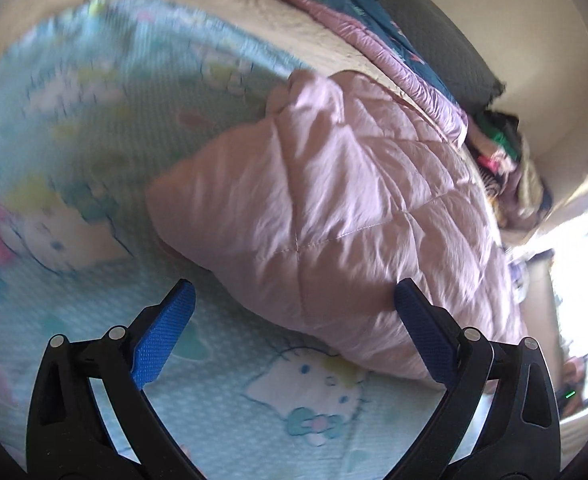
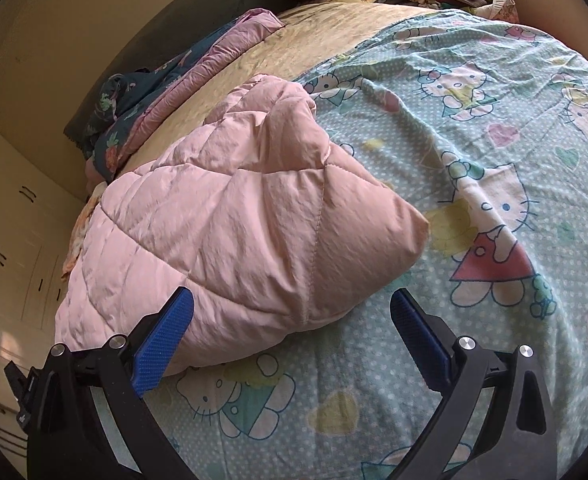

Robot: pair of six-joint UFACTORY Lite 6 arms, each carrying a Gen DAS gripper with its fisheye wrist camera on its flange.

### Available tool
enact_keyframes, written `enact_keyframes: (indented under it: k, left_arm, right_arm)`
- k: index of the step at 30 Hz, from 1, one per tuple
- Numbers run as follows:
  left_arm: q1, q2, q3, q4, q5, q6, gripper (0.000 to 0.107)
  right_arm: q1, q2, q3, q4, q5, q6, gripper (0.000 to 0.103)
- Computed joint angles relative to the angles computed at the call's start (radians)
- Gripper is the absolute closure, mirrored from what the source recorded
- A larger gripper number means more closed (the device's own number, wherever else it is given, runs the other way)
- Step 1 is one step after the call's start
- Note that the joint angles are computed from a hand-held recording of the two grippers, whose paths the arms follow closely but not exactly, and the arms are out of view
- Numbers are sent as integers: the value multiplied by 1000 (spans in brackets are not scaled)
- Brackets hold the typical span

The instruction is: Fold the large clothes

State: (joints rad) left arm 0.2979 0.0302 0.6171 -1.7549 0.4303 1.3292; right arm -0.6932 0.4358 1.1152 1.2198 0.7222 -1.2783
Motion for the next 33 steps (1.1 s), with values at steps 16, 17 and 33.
enact_keyframes:
  k: [16,17,33]
  left_arm:
    - [-86,301,187,-363,68,192,12]
    - [-89,310,198,-370,67,195,12]
    - [-247,89,214,-407,-191,342,74]
  right_arm:
    - [69,267,242,80,56,107,4]
    - [74,275,250,90,56,102,4]
    - [160,28,130,142,-28,-158,69]
